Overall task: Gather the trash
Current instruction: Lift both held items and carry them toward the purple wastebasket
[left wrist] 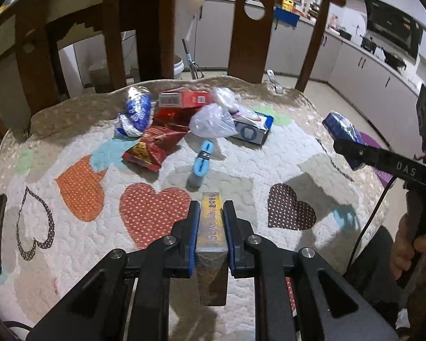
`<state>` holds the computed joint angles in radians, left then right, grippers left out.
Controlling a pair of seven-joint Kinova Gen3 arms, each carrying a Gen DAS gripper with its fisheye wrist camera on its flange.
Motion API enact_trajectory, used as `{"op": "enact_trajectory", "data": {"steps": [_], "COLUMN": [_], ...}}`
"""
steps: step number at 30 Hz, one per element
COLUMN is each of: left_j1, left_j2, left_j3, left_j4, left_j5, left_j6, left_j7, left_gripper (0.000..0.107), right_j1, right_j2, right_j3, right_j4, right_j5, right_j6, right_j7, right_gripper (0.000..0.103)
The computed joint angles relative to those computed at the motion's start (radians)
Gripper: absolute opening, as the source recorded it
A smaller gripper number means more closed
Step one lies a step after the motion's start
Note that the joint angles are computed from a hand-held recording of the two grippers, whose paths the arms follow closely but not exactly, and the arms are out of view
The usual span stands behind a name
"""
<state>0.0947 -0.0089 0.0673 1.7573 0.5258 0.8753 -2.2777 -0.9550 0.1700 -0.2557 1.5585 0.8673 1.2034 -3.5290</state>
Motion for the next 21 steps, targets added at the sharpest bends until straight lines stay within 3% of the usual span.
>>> {"op": "enact_trajectory", "data": {"steps": [8, 21], "left_j1": [-0.027, 0.008], "left_j2": [0.008, -0.028], "left_j3": [-0.014, 0.003], "left_j4": [-0.032, -0.090], "left_j5": [-0.008, -0.017], "left_j6": [0.028, 0.071], "left_j7": [0.060, 0.102], "left_gripper": [0.016, 0.016], "right_j1": [-0.020, -0.041], "right_j2": [0.025, -0.060], "right_j3": [0.012, -0.044], "right_j4": [-0.056, 0.032], "right_j5": [-0.018, 0.032], "right_j6": [0.045, 0.161], "right_j7": [0.042, -0.108], "right_gripper": [0.056, 0.056]}}
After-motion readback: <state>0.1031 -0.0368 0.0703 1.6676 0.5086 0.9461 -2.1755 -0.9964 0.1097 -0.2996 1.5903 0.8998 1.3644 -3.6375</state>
